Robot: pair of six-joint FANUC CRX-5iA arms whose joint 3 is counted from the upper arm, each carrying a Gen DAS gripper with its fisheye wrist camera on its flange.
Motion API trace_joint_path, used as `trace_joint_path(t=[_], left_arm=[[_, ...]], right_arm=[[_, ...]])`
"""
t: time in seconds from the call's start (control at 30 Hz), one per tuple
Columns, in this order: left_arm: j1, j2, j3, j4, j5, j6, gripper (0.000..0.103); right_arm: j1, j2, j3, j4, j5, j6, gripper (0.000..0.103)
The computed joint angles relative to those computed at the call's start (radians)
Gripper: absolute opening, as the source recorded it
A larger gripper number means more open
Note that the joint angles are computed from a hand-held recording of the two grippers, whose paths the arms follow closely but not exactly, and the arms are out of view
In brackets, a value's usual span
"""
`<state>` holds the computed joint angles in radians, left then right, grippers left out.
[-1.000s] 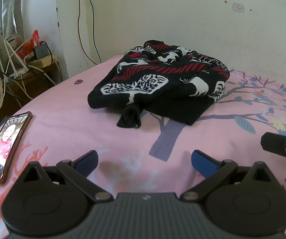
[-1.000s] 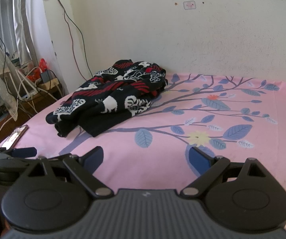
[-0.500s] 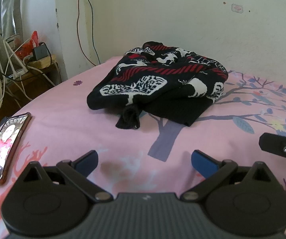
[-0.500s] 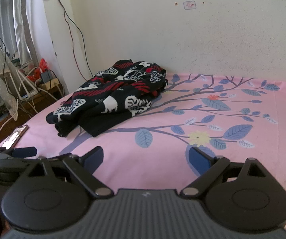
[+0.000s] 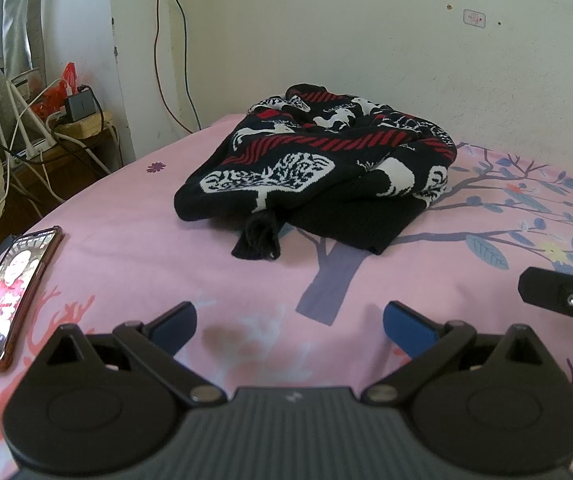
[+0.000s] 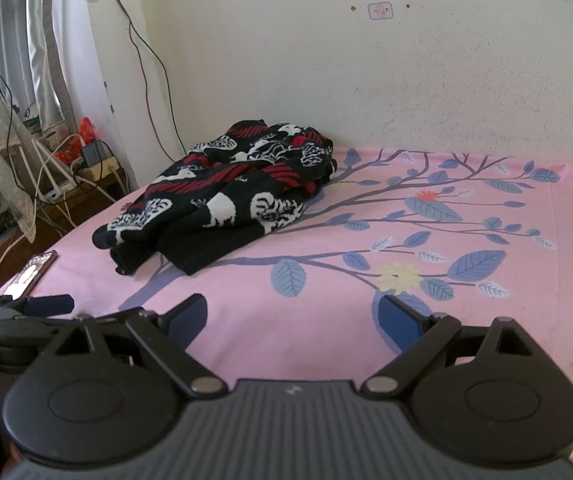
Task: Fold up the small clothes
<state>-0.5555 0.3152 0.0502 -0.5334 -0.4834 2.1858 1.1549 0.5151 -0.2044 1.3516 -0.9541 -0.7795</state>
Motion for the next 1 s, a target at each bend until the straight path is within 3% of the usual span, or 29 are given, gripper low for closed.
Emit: trace_joint_path(t=[1.0], left_arm=[[0.000, 0.002, 0.002, 0.007, -0.003, -0.009, 0.103]], right_arm=[[0.000, 0.000, 0.000, 0.000, -0.001, 0.000, 0.087]])
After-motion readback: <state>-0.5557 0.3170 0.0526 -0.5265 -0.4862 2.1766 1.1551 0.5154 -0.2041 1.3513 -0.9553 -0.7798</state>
